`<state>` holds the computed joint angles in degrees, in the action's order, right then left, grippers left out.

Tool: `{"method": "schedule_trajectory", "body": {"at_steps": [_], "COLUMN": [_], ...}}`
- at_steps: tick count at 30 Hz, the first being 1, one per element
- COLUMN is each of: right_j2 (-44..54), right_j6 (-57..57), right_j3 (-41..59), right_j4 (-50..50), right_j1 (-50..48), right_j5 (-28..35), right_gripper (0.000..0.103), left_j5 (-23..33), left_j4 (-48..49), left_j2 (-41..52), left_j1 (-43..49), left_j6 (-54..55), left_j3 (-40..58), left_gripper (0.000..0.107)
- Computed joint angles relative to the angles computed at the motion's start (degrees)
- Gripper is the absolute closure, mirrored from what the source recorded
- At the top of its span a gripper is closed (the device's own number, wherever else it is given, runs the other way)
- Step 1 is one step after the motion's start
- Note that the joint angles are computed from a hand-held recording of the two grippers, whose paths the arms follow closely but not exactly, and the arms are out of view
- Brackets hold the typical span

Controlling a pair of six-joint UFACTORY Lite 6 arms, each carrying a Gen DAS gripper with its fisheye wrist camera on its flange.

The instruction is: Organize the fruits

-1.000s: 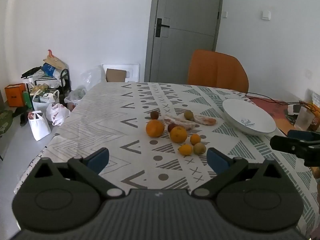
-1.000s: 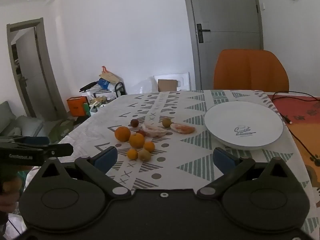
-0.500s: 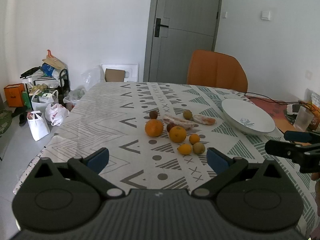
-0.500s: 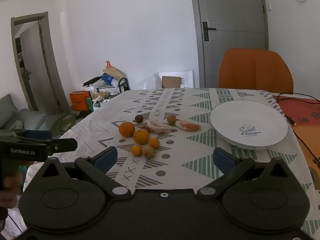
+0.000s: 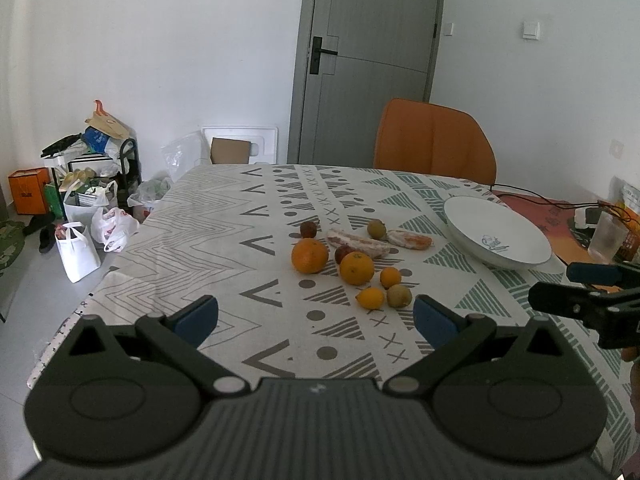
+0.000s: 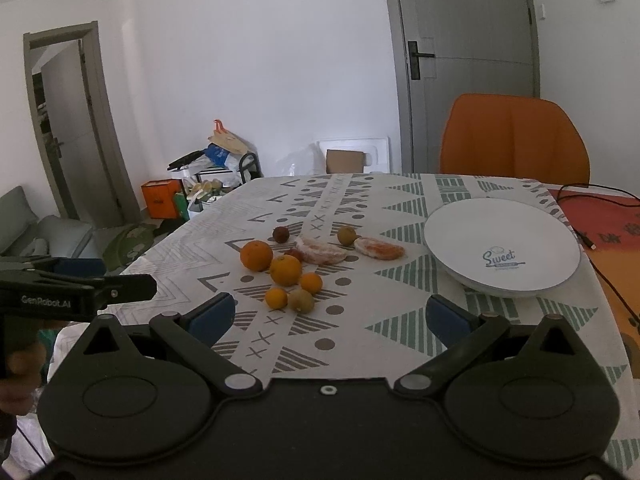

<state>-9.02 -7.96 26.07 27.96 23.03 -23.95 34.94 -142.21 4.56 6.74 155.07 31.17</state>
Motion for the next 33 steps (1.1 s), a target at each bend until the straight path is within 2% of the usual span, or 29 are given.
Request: {"method": "schedule_trajectory", "body": {"at_steps": [33], "right_j2": [0.32], "right_j6": [0.82], "right_j3": [0.04], "right_j4": [-1.33], "right_j1": [-0.61], "right_j5": [-0.47], "right_gripper": [0.0], "left_j5": [1.72], "left_j4": [1.48], "left_j2": [-0.12], "left_j1": [1.42], "left_j6": [-0.24], "left_j3": [-0.54], "left_gripper": [0.004]}}
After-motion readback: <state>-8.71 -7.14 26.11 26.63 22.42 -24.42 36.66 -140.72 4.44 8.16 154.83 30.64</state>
